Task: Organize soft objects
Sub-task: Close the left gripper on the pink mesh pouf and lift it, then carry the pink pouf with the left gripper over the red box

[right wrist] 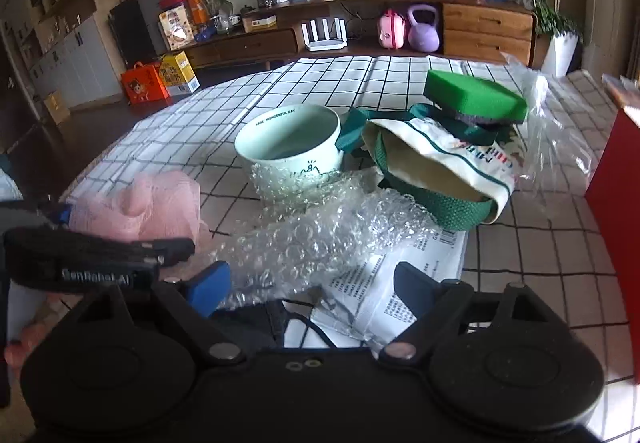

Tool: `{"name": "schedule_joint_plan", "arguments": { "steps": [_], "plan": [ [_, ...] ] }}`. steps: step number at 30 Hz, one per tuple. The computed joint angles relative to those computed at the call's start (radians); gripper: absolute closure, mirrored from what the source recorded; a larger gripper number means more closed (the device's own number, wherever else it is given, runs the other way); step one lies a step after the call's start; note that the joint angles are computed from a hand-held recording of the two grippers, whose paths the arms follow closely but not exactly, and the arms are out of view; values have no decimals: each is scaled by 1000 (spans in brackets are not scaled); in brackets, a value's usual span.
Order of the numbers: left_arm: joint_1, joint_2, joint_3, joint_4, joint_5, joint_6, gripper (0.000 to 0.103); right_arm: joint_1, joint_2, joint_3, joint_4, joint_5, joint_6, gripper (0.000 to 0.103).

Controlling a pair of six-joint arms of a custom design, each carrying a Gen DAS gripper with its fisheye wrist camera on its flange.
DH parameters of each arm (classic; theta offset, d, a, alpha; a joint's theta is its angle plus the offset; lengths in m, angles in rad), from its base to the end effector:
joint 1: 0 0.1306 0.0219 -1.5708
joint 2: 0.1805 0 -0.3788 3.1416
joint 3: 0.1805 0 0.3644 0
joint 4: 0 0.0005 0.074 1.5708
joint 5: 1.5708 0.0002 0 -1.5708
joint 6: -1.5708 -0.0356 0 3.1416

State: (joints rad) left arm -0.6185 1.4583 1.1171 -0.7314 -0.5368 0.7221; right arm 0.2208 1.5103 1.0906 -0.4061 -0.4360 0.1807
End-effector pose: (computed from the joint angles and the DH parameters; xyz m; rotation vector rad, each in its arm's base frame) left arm 0.3694 -0.2412 0.2946 -0.2950 2.4132 0.1394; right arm 0.4573 0.1175 0.2799 -0.6691 2.2663 0.5398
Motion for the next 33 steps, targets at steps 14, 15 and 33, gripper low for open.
{"name": "schedule_joint_plan", "arguments": {
  "steps": [14,15,33],
  "plan": [
    [5,-11,-29,40,-18,-14,36,20,32,25,19,1,-73,48],
    [4,-15,-32,43,-22,-14,38,19,29,23,22,5,-75,52],
    [-15,-103,-69,47,-53,1,69,-17,-99,-65,112,-41,-53,97]
  ]
}}
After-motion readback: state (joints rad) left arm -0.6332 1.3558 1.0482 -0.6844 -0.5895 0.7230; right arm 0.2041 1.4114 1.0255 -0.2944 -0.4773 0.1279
